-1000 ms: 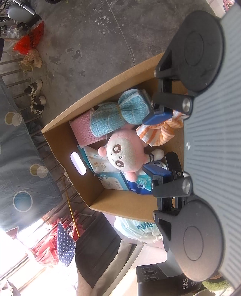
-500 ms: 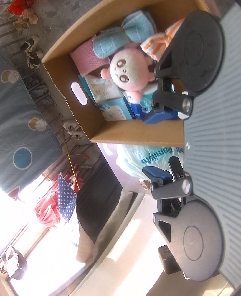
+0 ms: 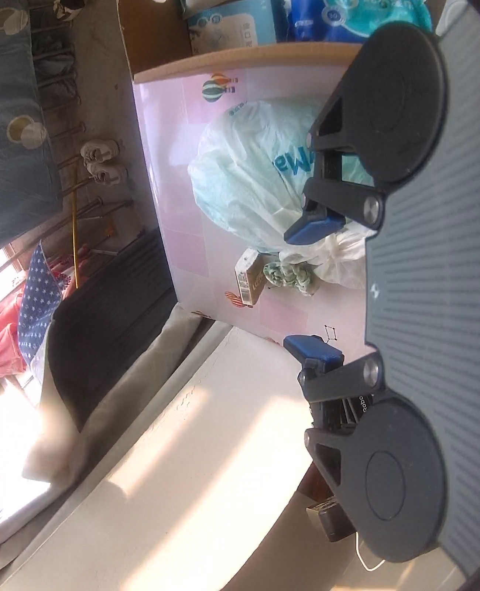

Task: Organize soft objects
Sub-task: 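Grasp the beige juice carton with the right tool while the left tool grasps the green scrunchie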

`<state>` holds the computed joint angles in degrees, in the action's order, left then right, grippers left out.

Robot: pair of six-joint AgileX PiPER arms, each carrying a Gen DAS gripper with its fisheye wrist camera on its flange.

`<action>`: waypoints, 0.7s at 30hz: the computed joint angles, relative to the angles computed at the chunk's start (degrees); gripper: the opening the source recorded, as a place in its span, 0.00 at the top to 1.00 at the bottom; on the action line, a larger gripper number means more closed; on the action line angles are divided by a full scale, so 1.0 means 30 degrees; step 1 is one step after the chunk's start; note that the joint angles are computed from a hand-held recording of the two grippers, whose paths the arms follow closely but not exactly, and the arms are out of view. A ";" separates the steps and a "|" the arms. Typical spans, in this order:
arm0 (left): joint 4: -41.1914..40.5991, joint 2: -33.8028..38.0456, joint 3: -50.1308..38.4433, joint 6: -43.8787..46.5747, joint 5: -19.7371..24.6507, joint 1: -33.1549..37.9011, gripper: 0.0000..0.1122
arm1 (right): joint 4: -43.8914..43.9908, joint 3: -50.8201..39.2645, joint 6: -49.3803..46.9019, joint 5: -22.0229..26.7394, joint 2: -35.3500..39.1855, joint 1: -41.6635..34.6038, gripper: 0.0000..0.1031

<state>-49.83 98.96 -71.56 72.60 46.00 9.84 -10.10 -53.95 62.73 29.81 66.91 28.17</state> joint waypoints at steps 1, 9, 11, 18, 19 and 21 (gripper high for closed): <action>-0.0067 0.0552 -0.0285 0.0135 0.0033 0.0174 0.33 | 0.1228 -0.0695 -0.1562 -0.0537 0.1306 -0.0441 0.48; 0.0977 0.4427 -0.3178 -0.1863 0.1287 -0.0803 0.33 | 0.7676 -0.7051 -1.0189 -0.0501 0.9584 -0.2390 0.47; 0.1389 0.5142 -0.3826 -0.2832 0.1248 -0.1212 0.33 | 0.8206 -0.9267 -1.1630 0.0353 1.1587 -0.2846 0.43; 0.3416 0.7411 -0.6196 -0.6662 0.1557 -0.2016 0.48 | 0.8933 -1.6561 -1.6648 0.3309 1.7487 -0.3806 0.24; 0.3428 0.7745 -0.6571 -0.7006 0.1850 -0.1937 0.50 | 0.8889 -1.7484 -1.7142 0.3715 1.8121 -0.3818 0.24; 0.3629 0.8327 -0.7341 -0.7731 0.2451 -0.1815 0.60 | 0.8976 -2.0122 -1.8509 0.5031 1.9855 -0.3913 0.24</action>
<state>-38.94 123.94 -93.58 49.41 53.35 4.40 16.83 -114.32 7.20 44.90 126.47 16.43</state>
